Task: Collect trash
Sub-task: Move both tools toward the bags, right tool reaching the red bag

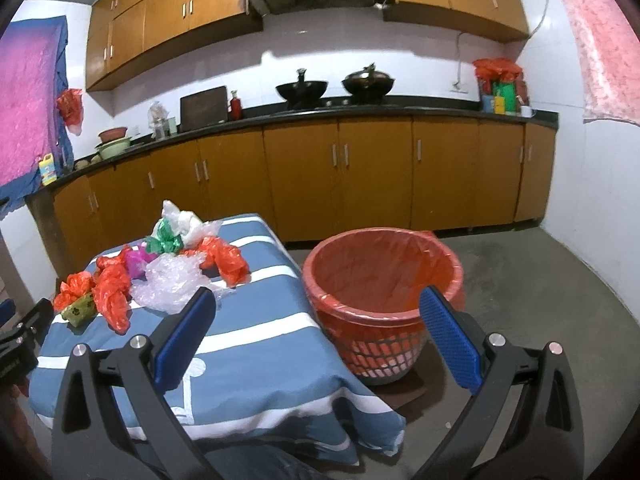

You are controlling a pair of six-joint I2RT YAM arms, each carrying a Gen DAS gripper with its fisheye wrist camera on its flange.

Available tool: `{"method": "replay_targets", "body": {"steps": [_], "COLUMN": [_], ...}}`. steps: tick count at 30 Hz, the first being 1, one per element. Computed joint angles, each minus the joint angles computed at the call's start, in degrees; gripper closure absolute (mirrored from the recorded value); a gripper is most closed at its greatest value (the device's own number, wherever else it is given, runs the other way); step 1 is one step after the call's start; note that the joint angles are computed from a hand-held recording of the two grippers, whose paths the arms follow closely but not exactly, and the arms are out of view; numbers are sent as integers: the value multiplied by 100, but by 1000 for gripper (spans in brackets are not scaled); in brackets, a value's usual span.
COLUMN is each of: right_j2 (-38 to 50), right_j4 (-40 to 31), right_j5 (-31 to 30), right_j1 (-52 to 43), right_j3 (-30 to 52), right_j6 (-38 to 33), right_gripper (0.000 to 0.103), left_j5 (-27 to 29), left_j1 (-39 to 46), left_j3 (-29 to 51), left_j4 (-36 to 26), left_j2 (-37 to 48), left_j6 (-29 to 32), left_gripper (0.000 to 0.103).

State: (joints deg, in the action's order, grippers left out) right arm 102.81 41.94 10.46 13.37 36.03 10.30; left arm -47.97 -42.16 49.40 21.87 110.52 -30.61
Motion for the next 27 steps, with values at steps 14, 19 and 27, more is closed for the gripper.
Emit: {"method": "replay_targets", "body": {"steps": [14, 19, 27], "right_j2": [1827, 2546, 4070], "right_j4": [-1438, -2106, -3617], "right_j5": [-512, -589, -481], "right_j1": [577, 748, 660], "right_j3": [2696, 3967, 6661], "right_j6": [-162, -309, -150], "right_gripper": [19, 22, 30], "left_j5": [605, 737, 966], "left_j1": [1687, 2126, 2576], "left_j3": [-168, 149, 559], "left_j4": [51, 136, 104], "left_j2": [188, 567, 993], "left_j6": [-190, 121, 331], "left_gripper": [3, 6, 7]}}
